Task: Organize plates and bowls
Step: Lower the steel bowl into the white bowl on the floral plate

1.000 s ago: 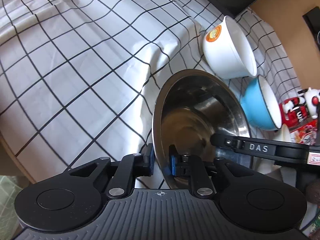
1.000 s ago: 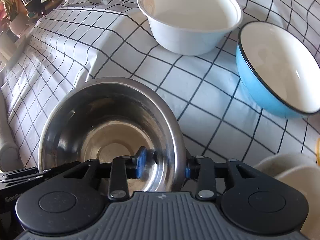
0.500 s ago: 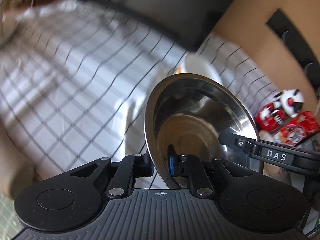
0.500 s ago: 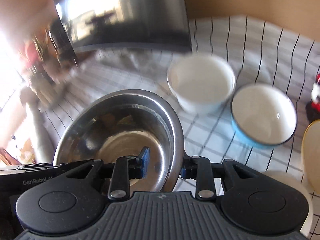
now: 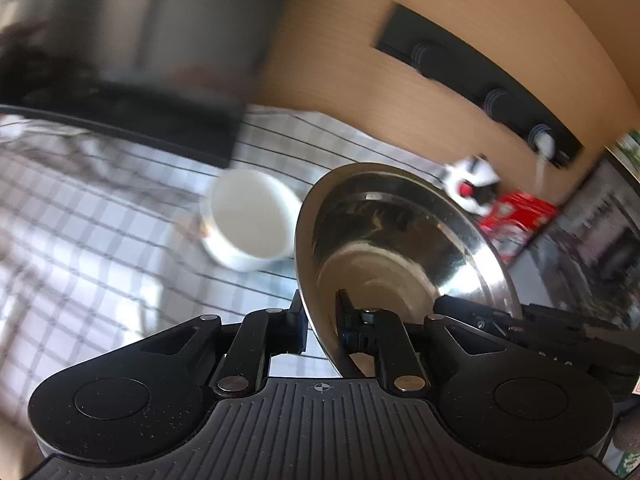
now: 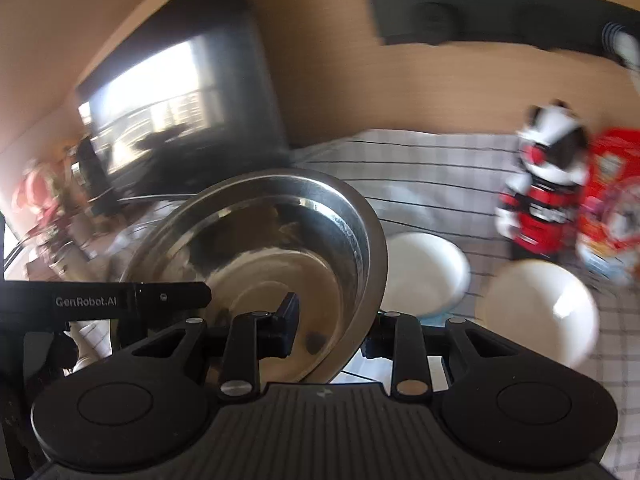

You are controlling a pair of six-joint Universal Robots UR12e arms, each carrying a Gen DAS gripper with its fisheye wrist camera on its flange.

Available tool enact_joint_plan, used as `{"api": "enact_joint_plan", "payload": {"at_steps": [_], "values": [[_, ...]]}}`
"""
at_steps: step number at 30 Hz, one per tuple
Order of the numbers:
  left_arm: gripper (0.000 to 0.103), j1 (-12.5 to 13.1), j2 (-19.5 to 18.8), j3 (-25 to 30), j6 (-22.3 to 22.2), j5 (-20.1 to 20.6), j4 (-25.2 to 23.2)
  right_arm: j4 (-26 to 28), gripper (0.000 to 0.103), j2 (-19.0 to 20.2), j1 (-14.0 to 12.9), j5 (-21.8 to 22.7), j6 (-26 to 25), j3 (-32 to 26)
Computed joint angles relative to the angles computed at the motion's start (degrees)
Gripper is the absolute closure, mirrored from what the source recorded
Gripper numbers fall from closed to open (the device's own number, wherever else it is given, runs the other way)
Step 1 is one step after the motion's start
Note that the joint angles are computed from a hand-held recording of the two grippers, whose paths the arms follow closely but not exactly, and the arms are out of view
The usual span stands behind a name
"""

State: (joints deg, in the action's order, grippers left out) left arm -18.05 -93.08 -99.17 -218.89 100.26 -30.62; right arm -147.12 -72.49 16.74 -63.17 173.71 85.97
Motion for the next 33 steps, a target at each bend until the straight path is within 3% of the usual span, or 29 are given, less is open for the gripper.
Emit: {"api": "enact_joint_plan", "payload": {"at_steps": [8,14,18,22,26,33], "values": [[0.086,-0.3,-6.4,5.3,5.3,-11.7,-1.9,-1.4,0.074,-1.5,-3.2,-6.4,3.9,3.7],[0.087,-0.7,-9.2,6.7,6.9,-15.2,-6.7,2.1,0.074,-1.1,-4.4,-8.0,3.6,5.1],[0.087,-1.0,-9.7,6.0,5.9,-15.7,-9.5,5.1,0.074,-0.9,-4.5,-8.3,1.0,6.2],[0.087,-1.8,-10.4,5.5,3.8,-13.2,-10.8,8.1,0.074,-0.2,-4.3,-9.0,-1.9,6.5],[0.085,-2.5,-10.6,4.9,2.6,-11.3,-9.8,7.3,0.074,0.3,-4.0,-10.5,-3.8,6.9],[0.086,-3.4,-11.9,6.5,3.8,-8.4,-11.1,7.9,0.074,1.1,-4.6,-9.2,-5.1,6.5]]}}
